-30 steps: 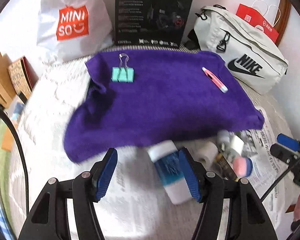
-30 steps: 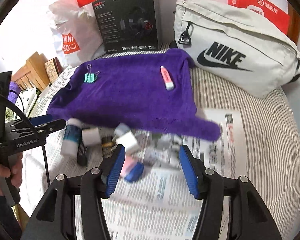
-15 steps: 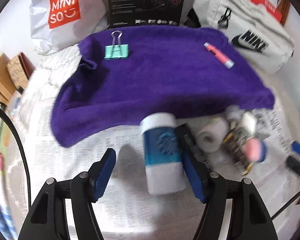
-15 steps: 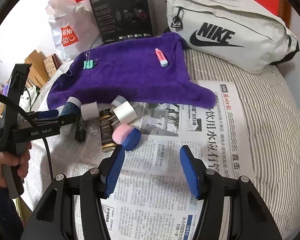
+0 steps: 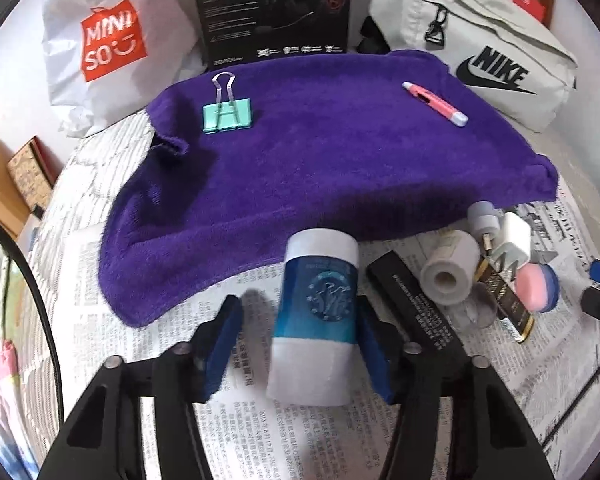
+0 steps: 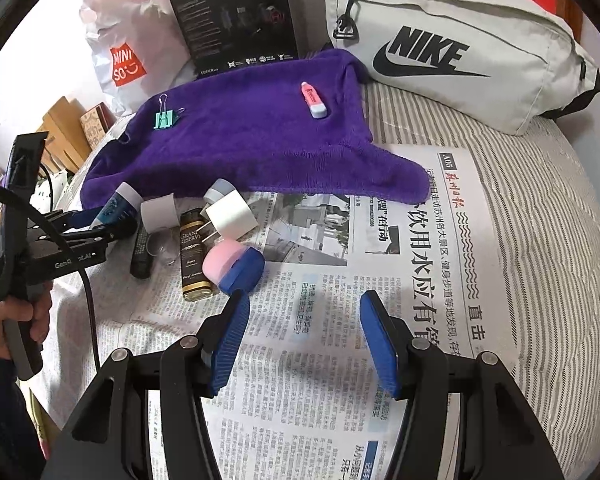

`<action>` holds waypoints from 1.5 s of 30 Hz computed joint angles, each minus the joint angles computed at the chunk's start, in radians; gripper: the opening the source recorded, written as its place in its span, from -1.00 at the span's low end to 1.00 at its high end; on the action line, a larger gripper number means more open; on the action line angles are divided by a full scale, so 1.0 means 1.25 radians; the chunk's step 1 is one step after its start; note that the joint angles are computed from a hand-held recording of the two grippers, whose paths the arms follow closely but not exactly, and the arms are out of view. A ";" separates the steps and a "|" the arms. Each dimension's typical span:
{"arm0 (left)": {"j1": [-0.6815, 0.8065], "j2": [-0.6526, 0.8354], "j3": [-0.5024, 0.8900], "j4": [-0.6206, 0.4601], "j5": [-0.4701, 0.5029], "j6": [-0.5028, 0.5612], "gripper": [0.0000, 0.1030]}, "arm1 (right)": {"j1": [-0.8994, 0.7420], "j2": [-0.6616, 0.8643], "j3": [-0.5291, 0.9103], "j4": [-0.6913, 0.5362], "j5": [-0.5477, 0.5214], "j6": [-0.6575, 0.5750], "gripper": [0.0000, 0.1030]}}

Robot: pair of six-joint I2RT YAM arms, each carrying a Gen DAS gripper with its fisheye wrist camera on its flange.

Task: Organize rigid objects
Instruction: 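Move the left tool to the white-and-blue bottle and close on it, then grasp the pink-and-blue round container with the right tool while the left holds the bottle, then carry both items onto the purple towel and open both tools there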

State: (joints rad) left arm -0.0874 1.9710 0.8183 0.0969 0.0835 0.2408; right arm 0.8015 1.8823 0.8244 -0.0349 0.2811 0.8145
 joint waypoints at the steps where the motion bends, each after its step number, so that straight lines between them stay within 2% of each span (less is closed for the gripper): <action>1: 0.001 -0.001 -0.001 0.003 0.011 0.006 -0.08 | -0.002 0.009 0.004 0.006 -0.007 -0.001 0.11; 3: 0.002 -0.002 -0.004 0.006 0.030 0.011 -0.29 | -0.003 0.022 0.011 0.009 -0.014 -0.004 0.11; 4: 0.003 -0.002 -0.003 0.006 0.040 0.011 -0.32 | -0.002 0.030 0.016 0.009 -0.014 -0.007 0.11; 11: 0.016 0.001 -0.002 0.004 0.058 0.020 -0.33 | -0.012 0.039 0.015 0.044 -0.032 -0.041 0.11; 20: 0.018 0.002 -0.009 0.017 0.053 0.028 -0.33 | -0.035 0.084 0.063 0.053 -0.074 -0.155 0.11; 26: 0.020 0.003 -0.010 0.020 0.059 0.032 -0.33 | -0.030 0.115 0.101 0.057 -0.092 -0.232 0.12; 31: 0.027 0.003 -0.013 0.023 0.072 0.037 -0.33 | -0.036 0.168 0.164 0.034 -0.074 -0.272 0.12; 33: 0.030 0.003 -0.012 0.022 0.079 0.037 -0.33 | -0.035 0.175 0.170 0.046 -0.070 -0.293 0.09; 34: 0.032 0.003 -0.013 0.022 0.082 0.039 -0.33 | -0.036 0.181 0.177 0.046 -0.070 -0.299 -0.03; 35: 0.035 0.003 -0.013 0.023 0.085 0.040 -0.33 | -0.035 0.184 0.179 0.047 -0.067 -0.301 -0.23; 36: 0.035 0.003 -0.014 0.025 0.086 0.039 -0.33 | -0.030 0.185 0.184 0.039 -0.047 -0.305 -0.28; 39: 0.034 0.004 -0.017 0.032 0.087 0.038 -0.33 | -0.028 0.169 0.173 0.023 -0.043 -0.296 -0.29; 45: 0.027 0.003 -0.023 0.044 0.076 0.034 -0.33 | -0.032 0.117 0.109 0.005 -0.012 -0.208 -0.29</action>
